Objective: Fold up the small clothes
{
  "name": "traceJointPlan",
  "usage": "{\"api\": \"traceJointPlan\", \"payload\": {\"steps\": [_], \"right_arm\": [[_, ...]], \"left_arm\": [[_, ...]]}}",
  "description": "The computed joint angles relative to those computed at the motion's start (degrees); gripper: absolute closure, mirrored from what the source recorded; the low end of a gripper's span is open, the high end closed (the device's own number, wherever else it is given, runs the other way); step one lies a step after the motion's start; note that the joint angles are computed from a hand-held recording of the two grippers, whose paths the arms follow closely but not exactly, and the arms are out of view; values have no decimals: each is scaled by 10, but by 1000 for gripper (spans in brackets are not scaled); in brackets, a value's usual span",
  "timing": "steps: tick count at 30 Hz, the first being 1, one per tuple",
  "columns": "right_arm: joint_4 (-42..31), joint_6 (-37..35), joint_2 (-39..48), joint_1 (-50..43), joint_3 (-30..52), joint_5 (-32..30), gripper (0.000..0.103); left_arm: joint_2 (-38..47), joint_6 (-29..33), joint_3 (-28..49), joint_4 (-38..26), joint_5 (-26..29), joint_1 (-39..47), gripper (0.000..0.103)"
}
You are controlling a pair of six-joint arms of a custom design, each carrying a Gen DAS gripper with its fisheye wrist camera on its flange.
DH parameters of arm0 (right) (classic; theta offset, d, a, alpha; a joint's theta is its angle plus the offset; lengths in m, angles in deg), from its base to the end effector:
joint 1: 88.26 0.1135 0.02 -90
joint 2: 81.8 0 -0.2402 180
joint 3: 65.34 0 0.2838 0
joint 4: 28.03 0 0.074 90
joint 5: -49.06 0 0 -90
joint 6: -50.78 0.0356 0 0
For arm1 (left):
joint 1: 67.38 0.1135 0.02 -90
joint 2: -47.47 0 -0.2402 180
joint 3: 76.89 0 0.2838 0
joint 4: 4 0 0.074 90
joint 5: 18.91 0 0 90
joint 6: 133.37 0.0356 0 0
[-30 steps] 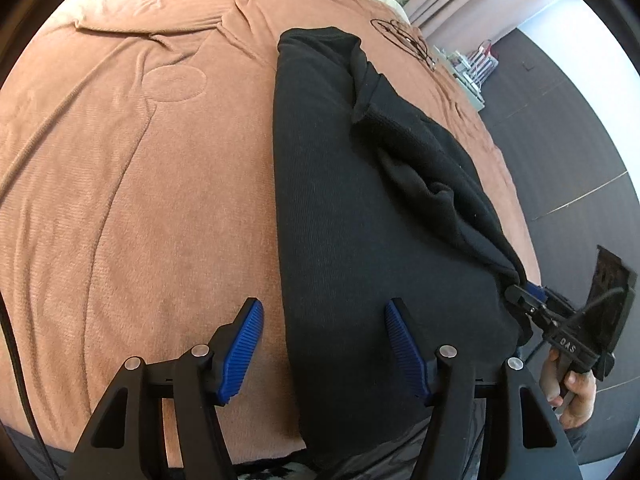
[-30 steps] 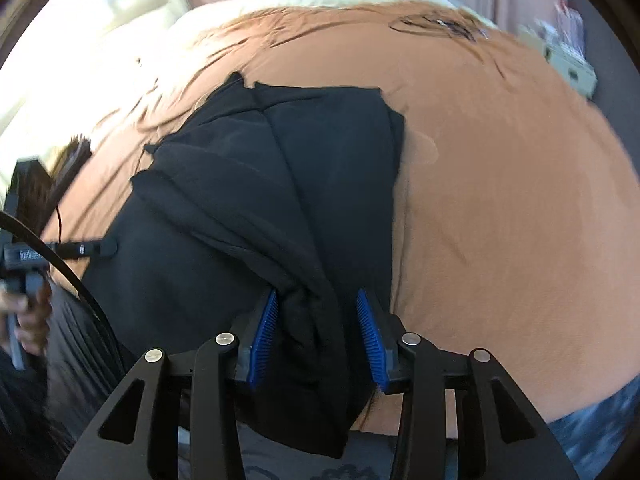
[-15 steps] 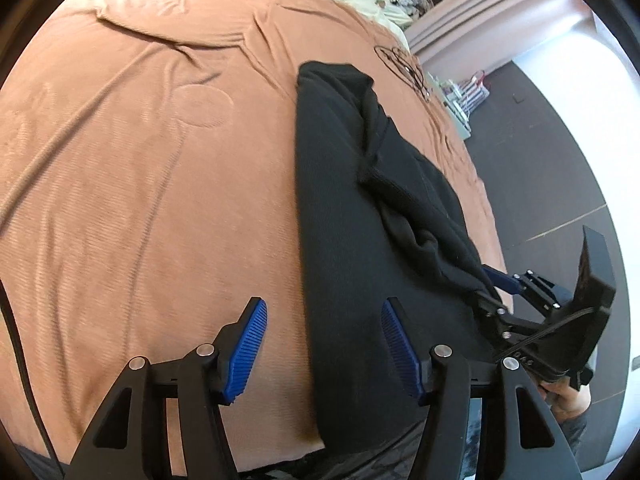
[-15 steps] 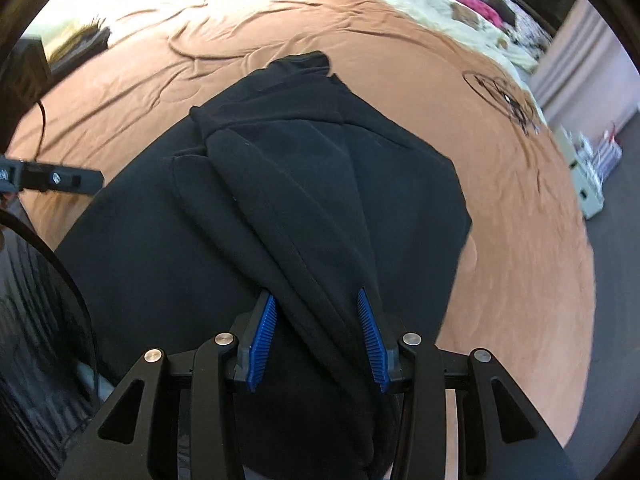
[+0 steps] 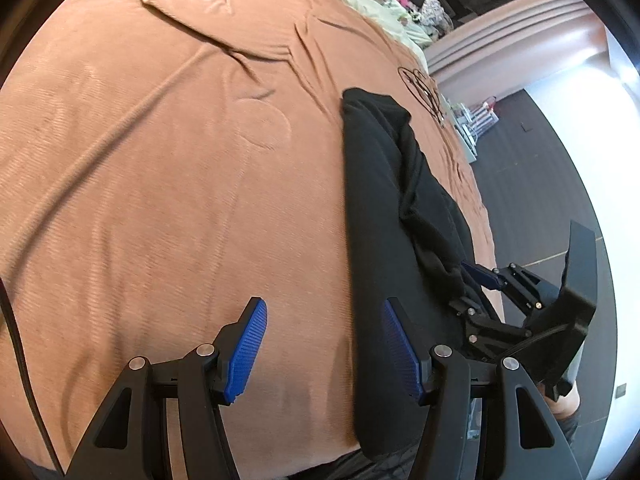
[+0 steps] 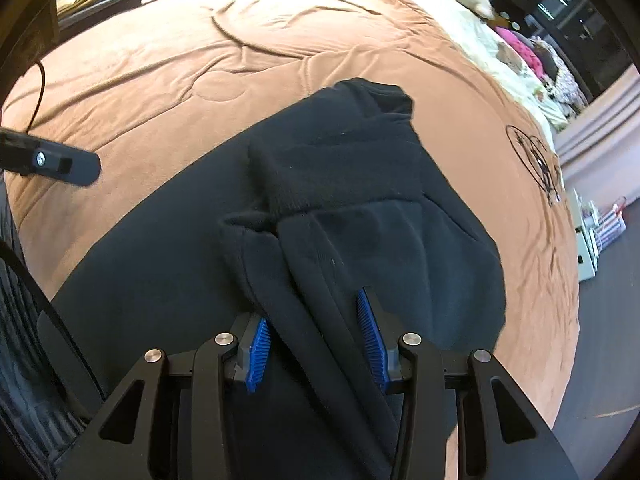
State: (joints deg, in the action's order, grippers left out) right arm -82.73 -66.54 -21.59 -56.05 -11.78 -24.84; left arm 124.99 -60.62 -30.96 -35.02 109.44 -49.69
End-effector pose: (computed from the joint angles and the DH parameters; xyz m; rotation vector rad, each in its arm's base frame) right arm 0.2036 0.1166 0.1941 -1.2145 2.3136 -0.3405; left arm 0.2513 0.0570 0.1089 -0.5554 2.4792 -0.8780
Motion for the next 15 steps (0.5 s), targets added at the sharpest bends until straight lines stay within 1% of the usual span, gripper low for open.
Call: {"api": "traceJointPlan", "payload": {"steps": [1, 2, 5, 8, 11, 15], "right_arm": [[8, -7, 4, -3, 1, -2, 71], [13, -12, 2, -5, -1, -5, 82], [6, -23, -16, -16, 5, -16, 90], [-5, -41, -50, -41, 11, -33, 91], [-10, -54, -79, -85, 17, -60, 91], [6, -76, -86, -172, 27, -109, 93]], "left_arm": [[0, 3, 0, -2, 1, 5, 41], [0, 2, 2, -3, 1, 6, 41], [7, 0, 8, -4, 0, 5, 41], [16, -9, 18, 2, -8, -11, 42], [24, -26, 28, 10, -19, -40, 41], [37, -46, 44, 19, -40, -82, 41]]}}
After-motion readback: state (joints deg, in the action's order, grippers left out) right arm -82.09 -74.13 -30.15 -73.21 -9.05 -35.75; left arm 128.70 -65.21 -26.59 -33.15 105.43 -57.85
